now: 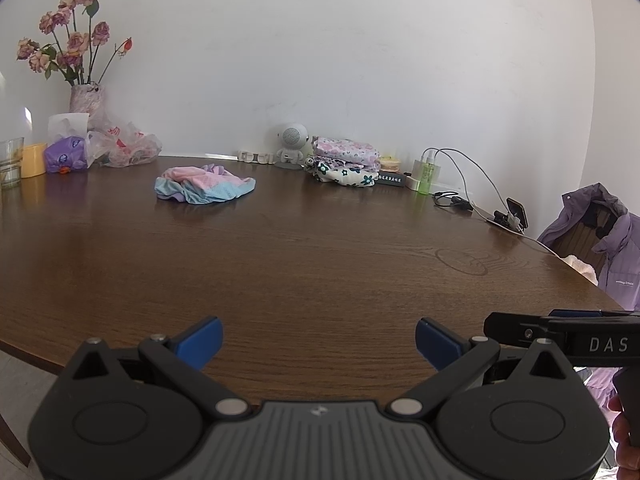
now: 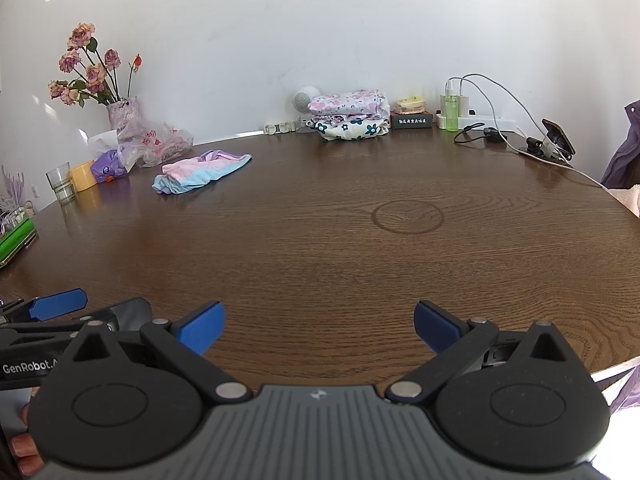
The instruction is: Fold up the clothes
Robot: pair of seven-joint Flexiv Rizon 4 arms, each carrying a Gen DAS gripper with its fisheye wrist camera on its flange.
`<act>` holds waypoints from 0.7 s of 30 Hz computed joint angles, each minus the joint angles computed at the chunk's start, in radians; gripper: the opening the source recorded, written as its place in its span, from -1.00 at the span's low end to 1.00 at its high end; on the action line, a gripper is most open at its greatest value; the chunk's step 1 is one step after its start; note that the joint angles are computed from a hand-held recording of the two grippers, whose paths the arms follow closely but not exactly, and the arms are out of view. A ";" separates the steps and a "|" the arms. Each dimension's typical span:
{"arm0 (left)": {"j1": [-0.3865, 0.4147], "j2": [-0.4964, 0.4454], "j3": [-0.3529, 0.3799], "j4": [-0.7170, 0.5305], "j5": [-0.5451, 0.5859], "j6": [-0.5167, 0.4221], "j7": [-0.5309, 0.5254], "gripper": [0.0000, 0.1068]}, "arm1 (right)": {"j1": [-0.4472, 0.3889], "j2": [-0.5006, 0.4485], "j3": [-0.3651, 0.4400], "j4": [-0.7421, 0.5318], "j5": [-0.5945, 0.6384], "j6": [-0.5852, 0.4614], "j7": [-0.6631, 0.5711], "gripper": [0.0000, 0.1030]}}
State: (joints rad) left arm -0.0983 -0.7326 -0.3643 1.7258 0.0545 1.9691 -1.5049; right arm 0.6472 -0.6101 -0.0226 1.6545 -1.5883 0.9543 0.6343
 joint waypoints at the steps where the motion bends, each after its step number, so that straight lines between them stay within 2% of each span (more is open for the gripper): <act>1: 0.000 0.000 0.000 0.000 0.001 0.000 0.000 0.93 | 0.000 0.000 0.000 0.000 0.001 0.000 -0.001 0.99; 21: 0.007 0.003 -0.005 0.011 0.011 0.008 -0.012 0.93 | -0.001 0.001 0.002 0.003 -0.004 -0.002 0.000 0.99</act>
